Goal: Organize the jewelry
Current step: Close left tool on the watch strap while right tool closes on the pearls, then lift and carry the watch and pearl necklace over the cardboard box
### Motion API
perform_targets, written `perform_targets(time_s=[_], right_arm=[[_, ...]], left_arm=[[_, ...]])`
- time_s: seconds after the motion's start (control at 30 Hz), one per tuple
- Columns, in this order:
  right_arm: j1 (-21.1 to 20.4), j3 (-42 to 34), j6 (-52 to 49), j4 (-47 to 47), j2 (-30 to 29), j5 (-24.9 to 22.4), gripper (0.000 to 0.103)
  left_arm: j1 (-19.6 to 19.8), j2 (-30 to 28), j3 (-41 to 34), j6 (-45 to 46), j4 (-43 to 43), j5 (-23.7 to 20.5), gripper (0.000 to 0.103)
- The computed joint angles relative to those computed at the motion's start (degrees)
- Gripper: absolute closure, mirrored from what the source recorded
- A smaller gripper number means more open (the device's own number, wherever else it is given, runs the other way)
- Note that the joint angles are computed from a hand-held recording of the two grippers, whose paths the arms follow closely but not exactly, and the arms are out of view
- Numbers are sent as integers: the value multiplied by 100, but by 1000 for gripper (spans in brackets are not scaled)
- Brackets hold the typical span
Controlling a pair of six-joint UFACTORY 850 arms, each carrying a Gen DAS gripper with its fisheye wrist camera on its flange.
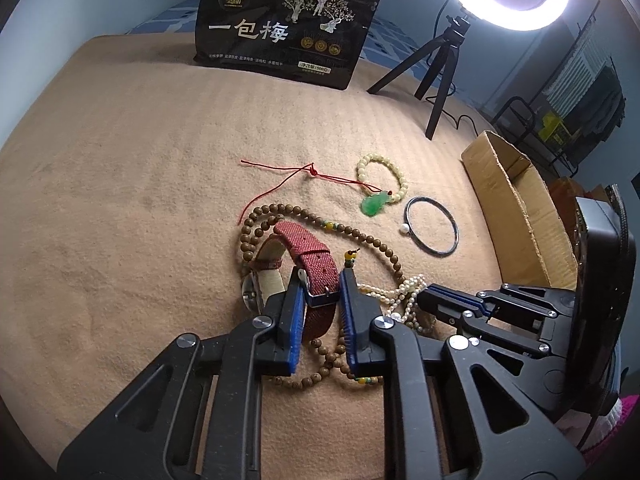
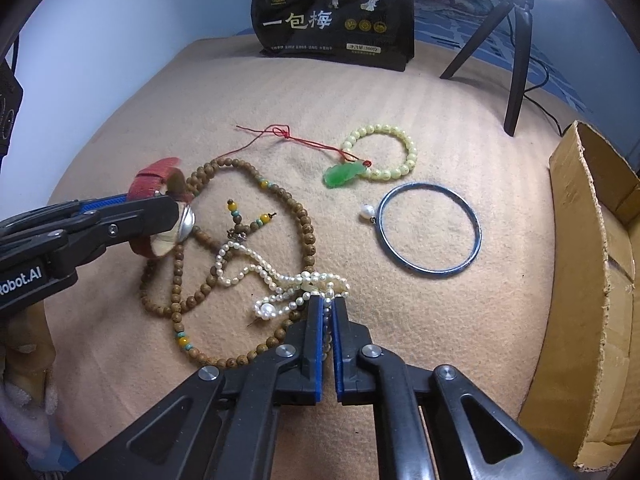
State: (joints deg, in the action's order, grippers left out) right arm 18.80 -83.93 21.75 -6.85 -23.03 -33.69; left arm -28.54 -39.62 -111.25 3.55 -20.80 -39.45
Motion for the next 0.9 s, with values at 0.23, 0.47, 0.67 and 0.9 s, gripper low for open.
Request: perform_targets(time_s=[0.23,0.47,0.67,0.9], right_arm=[[-39,53,155,-94,144,133,102],[-97,102,351,-192,274,235,102],[-135,231,549,-291,507,363,102],[-118,399,875,-644,907,557,102]], left_arm=[[-11,111,105,17,4,56,88],[-20,238,228,46,5,144,89],[-45,375,304,133,-28,215,89],[-99,544,391,294,-165,292,89]])
